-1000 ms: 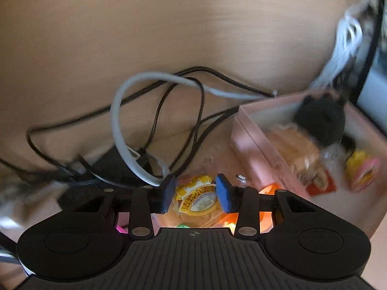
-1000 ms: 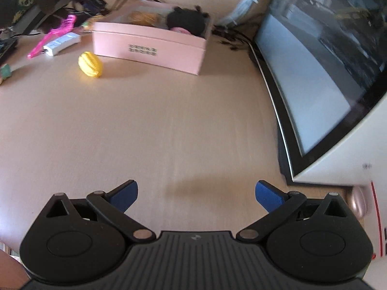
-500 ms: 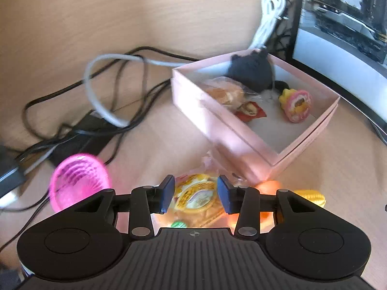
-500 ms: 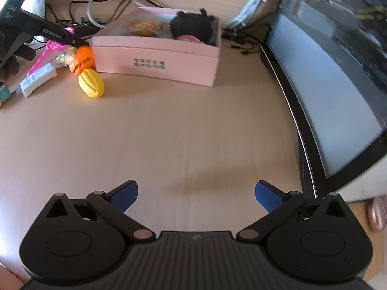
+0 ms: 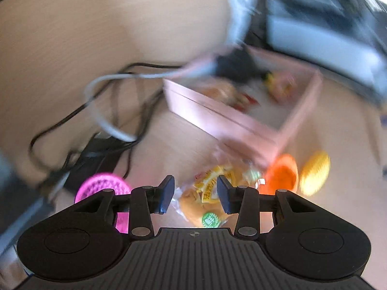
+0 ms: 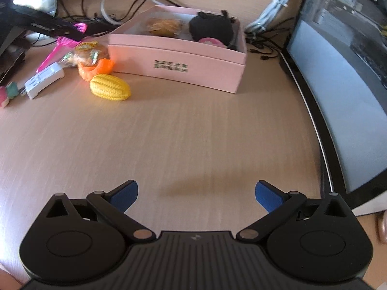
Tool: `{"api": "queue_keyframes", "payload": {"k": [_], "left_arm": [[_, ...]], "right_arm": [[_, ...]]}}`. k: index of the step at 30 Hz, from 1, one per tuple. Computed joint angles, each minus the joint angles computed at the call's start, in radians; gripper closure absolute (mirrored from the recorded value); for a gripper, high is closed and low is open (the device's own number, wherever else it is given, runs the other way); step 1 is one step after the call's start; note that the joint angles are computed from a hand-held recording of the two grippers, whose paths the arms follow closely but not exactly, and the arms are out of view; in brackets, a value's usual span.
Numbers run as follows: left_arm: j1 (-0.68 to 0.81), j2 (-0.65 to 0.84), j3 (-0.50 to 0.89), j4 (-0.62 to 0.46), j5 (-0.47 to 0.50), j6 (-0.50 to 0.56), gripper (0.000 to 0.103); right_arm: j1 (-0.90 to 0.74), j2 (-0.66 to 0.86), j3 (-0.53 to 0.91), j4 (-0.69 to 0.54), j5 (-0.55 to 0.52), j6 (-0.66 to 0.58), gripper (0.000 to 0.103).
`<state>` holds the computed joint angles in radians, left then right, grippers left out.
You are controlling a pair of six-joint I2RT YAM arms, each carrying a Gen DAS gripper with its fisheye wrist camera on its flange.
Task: Organize objects
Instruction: 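Grasp the packaged bread bun beside the pink box with the left tool, then lift the bread bun with the left tool while the right tool reaches the white charger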
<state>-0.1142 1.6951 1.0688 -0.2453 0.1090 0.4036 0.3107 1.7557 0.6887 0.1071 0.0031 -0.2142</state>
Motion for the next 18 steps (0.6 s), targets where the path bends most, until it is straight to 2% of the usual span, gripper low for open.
{"api": "queue_keyframes", "payload": {"k": [3,7,9,10,11,14,18], "left_arm": [[-0.005,0.063,0.1,-0.114,0.026,0.152,0.058],[-0.016,0.128,0.181,-0.165,0.036,0.196,0.056],[-0.026,0.163,0.215,-0.168,0.041,0.191,0.056],[-0.029,0.185,0.24,-0.184,0.042,0.183,0.052],[-0.036,0.207,0.255,-0.187,0.029,0.173,0.044],[-0.051,0.262,0.28,-0.162,0.001,0.163,0.035],[-0.044,0.298,0.275,-0.093,-0.007,0.04,0.031]], "right_arm": [[0.021,-0.004,-0.011,0.002,0.011,-0.012,0.0],[0.029,-0.006,-0.013,-0.006,0.017,0.007,0.0],[0.028,-0.003,-0.009,-0.012,0.019,0.024,0.0],[0.028,-0.001,-0.008,-0.016,0.02,0.034,0.0],[0.029,0.0,-0.008,-0.016,0.021,0.044,0.0],[0.038,-0.005,-0.02,-0.008,0.031,0.061,0.0],[0.045,-0.017,-0.042,-0.001,0.045,0.072,0.0]]}}
